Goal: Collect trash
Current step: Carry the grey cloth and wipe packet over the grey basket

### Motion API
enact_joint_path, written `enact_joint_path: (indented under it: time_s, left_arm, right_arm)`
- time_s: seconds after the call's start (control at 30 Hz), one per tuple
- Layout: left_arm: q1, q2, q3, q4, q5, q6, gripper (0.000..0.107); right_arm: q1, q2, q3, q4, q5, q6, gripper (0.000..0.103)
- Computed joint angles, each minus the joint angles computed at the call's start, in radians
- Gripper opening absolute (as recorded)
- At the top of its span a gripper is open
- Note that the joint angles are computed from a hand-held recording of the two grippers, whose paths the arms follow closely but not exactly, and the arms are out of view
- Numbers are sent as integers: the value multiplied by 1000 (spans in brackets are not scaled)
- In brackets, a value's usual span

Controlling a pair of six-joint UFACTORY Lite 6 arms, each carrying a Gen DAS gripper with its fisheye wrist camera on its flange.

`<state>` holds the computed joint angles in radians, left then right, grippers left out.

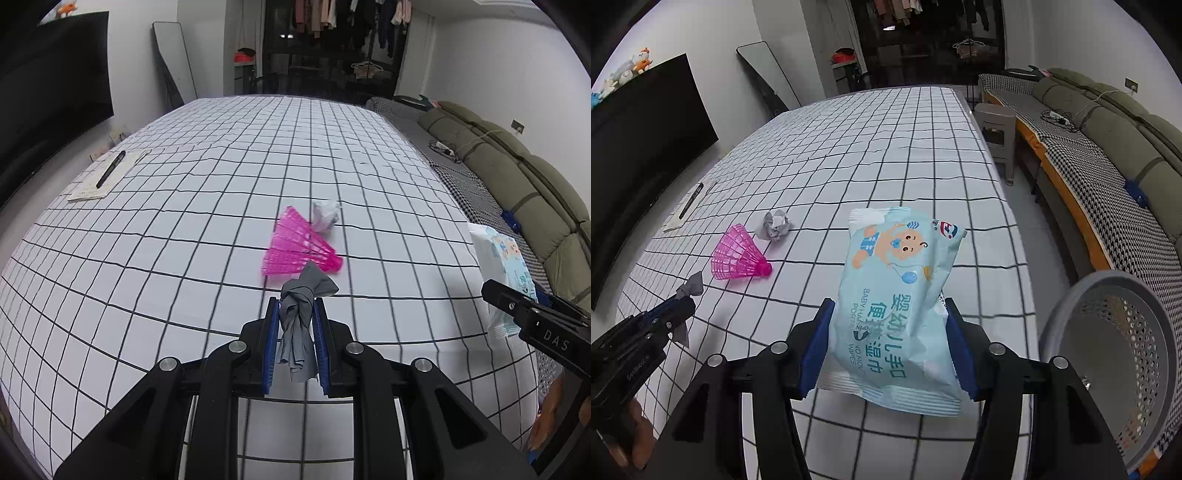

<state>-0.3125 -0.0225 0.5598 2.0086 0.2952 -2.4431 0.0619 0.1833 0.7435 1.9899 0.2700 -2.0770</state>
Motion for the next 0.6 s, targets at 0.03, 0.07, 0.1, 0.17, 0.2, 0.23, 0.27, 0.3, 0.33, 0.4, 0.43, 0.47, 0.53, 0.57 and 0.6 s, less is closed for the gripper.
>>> enact_joint_path:
  time_s: [0.03, 0.07, 0.1, 0.17, 0.2, 0.23, 0.27, 0.3, 0.33, 0.4, 0.43, 0.47, 0.53, 0.57, 0.6]
  left_arm:
    - [-46, 0, 15, -95, 15, 76, 19]
    - [-86, 1, 29, -167, 28, 132, 19]
    - [-131, 9, 49, -231, 45, 177, 19]
    - [-218, 36, 101, -338, 76, 253, 19]
    - [-260, 54, 131, -380, 91, 279, 19]
    - [-306, 81, 168, -416, 107, 299, 19]
    - [-341, 103, 199, -445, 117, 315, 19]
    - [-376, 133, 237, -474, 127, 332, 19]
    - [-410, 170, 282, -504, 135, 353, 19]
    - [-464, 246, 371, -559, 143, 395, 19]
    - [-490, 293, 425, -590, 144, 422, 19]
    - [-510, 329, 468, -615, 142, 445, 19]
    - [-549, 417, 576, -681, 140, 511, 19]
    - [-565, 459, 630, -717, 139, 552, 19]
    - [-580, 500, 686, -759, 141, 602, 19]
  right_arm:
    - [-30, -22, -29, -10, 19, -8, 57]
    - [-70, -44, -53, -53, 41, 10, 57]
    - [-111, -57, -64, -102, 61, 35, 57]
    - [-208, -81, -95, -190, 111, 54, 57]
    - [-235, -97, -106, -216, 118, 64, 57]
    - [-293, -106, -116, -255, 136, 65, 57]
    - [-334, -111, -124, -276, 151, 61, 57]
    - [-387, -104, -117, -320, 171, 73, 57]
    - [-447, -98, -112, -361, 192, 78, 57]
    - [-549, -78, -91, -424, 224, 83, 57]
    - [-613, -64, -75, -464, 244, 89, 57]
    - [-663, -52, -63, -494, 261, 92, 57]
    - [-753, -16, -23, -558, 290, 114, 57]
    - [-800, 7, 3, -589, 304, 125, 57]
    - [-839, 27, 25, -609, 315, 124, 57]
